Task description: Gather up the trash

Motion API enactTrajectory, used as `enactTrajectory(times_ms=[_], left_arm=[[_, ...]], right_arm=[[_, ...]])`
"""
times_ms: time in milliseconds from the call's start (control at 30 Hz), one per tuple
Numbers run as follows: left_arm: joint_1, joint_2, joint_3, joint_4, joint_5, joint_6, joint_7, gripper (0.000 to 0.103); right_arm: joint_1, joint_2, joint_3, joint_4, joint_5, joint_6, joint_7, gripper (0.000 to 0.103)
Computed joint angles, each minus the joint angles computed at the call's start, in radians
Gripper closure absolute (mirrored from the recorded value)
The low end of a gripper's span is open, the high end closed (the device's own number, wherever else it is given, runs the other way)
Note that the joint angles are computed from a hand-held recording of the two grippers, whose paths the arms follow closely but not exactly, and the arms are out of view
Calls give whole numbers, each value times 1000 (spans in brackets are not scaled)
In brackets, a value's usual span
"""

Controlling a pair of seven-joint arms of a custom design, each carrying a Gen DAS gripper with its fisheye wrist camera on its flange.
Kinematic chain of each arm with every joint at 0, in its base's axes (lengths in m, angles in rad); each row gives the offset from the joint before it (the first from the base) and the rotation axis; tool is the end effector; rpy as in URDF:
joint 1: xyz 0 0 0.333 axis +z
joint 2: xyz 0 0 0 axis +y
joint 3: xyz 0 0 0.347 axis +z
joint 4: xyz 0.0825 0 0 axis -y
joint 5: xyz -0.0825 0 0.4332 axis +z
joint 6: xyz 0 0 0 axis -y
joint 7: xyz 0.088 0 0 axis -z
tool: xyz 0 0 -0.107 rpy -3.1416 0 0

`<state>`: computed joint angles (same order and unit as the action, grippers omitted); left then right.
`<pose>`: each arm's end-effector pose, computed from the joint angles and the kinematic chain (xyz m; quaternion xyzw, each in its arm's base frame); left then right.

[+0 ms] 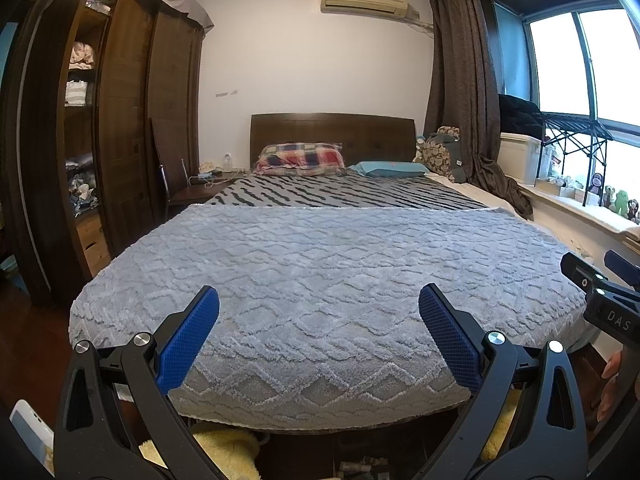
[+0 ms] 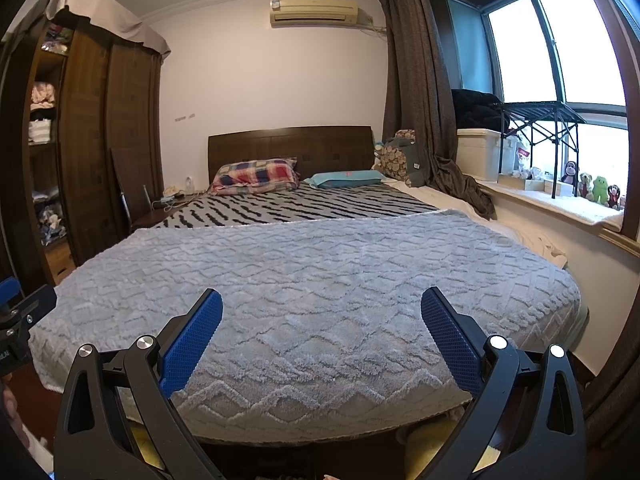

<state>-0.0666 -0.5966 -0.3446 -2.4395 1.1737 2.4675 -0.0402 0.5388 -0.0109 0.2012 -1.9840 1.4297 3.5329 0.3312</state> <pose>0.4082 -0.2034 0.5756 -0.6870 0.4471 -0.3141 0.4790 0.5070 0.2998 0.5775 -0.6491 0.4844 -0.3308 0.4844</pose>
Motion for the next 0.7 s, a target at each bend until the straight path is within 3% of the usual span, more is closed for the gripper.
enactTrajectory(times_ms=[133,467,600,700], left_arm=[[-2,4,-1,5,-13,-19,12,8],[8,-8,14,-6,-26,40,-14,8],[17,0,-8,4,-21,0,-5,8],[7,4,6,3,-29,10,1,8]], right_arm=[[-1,0,-1,-12,-34,1,32,3],[0,6,0,3,-3,-6,-6,3],[-1,8,-2,13,23,-15,-35,3],[0,10,-1,19,38,-15,-55,3]])
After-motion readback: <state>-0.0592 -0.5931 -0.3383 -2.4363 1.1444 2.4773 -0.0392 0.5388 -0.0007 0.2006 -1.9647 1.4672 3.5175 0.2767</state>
